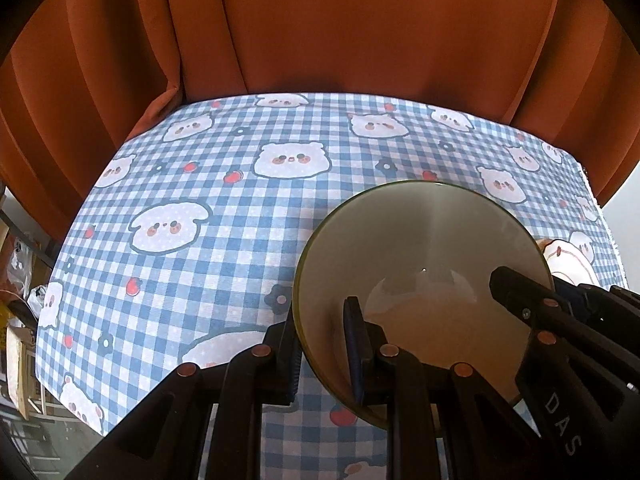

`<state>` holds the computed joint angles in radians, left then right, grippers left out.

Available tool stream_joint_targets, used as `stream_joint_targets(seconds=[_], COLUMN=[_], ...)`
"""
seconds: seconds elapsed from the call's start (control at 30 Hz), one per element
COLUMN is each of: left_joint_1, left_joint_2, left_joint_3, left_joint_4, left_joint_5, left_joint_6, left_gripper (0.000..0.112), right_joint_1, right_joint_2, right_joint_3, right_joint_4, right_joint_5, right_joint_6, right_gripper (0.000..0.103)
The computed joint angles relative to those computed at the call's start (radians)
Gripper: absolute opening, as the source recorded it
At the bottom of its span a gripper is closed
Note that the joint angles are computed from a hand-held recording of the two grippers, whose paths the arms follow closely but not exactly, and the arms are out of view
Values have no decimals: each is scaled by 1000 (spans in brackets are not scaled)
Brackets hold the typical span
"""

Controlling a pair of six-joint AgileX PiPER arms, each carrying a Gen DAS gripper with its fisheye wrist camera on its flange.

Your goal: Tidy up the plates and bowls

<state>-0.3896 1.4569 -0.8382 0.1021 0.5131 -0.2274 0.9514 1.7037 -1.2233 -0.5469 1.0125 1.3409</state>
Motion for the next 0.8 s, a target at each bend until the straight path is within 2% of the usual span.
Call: stream_joint_targets(seconds=[0.17, 0.3, 0.57, 0.7, 0.8], left_joint_1=[10, -18, -20, 23, 63], left_joint_2=[33, 29, 25, 27, 27], left_joint_3=[-9, 12, 26, 26, 29], left_joint_4=[-37, 48, 57, -79, -186], left_joint_5=[-3, -27, -53, -58, -53], left_joint_6=[57, 2, -4, 147, 268], left_gripper=[17, 17, 18, 20, 32], right_joint_1=[-23, -38, 2, 7, 14], right_joint_2=[26, 33, 53, 51, 60], right_joint_3=[-11, 5, -7, -4, -15], right_joint_4=[31, 63, 13, 14, 12], right_joint_5=[-5, -23, 33, 44, 64], right_joint_6=[-15, -9, 78, 127, 151], right_gripper=[16, 17, 17, 17, 17])
